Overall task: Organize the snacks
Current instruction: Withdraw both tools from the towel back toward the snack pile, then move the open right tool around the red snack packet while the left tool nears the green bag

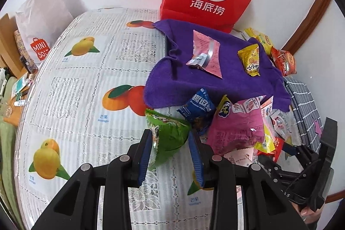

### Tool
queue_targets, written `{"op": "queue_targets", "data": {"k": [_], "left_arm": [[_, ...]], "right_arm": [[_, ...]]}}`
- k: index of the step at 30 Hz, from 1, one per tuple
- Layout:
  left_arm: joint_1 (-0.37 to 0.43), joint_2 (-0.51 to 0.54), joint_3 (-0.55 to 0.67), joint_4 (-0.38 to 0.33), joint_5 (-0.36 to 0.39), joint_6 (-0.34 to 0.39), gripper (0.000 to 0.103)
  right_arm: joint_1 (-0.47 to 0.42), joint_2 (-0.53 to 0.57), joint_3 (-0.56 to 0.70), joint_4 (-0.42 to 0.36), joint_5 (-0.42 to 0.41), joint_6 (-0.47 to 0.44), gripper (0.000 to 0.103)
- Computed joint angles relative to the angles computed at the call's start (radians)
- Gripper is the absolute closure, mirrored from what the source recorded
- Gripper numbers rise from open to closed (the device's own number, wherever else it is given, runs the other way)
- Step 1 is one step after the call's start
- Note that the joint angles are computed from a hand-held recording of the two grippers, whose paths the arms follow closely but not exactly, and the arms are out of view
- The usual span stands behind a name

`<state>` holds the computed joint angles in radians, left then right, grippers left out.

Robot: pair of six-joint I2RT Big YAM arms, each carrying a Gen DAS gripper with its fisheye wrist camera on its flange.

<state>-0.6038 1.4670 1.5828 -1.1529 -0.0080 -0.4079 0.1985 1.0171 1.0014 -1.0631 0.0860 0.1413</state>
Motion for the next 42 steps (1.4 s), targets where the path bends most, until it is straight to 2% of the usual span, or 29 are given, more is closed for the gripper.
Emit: {"op": "queue_targets", "data": {"k": [3, 7, 8, 11, 16, 23, 30, 42], "left_arm": [[-0.002, 0.003, 0.003, 0.0, 0.021, -0.001, 0.07], [-0.004, 0.003, 0.009, -0.006, 0.026, -0.002, 0.07], [-0.003, 0.002, 0.009, -0.009, 0.035, -0.004, 0.07], [-0.003, -0.006, 0.006, -0.006, 0.074, -0.012, 0.07], [-0.02, -0.023, 0.005, -0.006, 0.137, -0.008, 0.07], [-0.057, -0.05, 0.023, -0.016, 0.145, 0.004, 0.07], [-0.081, -0.062, 0.042, -0.025, 0.136, 0.001, 0.07], [-0.072, -0.069, 0.028, -0.002, 0.121, 0.001, 0.07]], "right_arm": [[-0.008, -0.009, -0.011, 0.02, -0.014, 0.004, 0.037], [-0.02, -0.034, -0.026, 0.025, -0.042, 0.025, 0.053], [-0.028, -0.044, -0.028, 0.016, -0.055, 0.028, 0.054], [-0.027, -0.058, -0.033, -0.002, -0.072, 0.035, 0.054], [-0.001, -0.087, -0.041, -0.033, -0.047, 0.041, 0.054], [-0.013, -0.121, -0.033, -0.037, -0.049, 0.026, 0.054], [-0.016, -0.098, -0.008, -0.03, -0.019, -0.013, 0.049], [-0.031, -0.083, -0.018, 0.008, -0.045, -0.044, 0.049]]}}
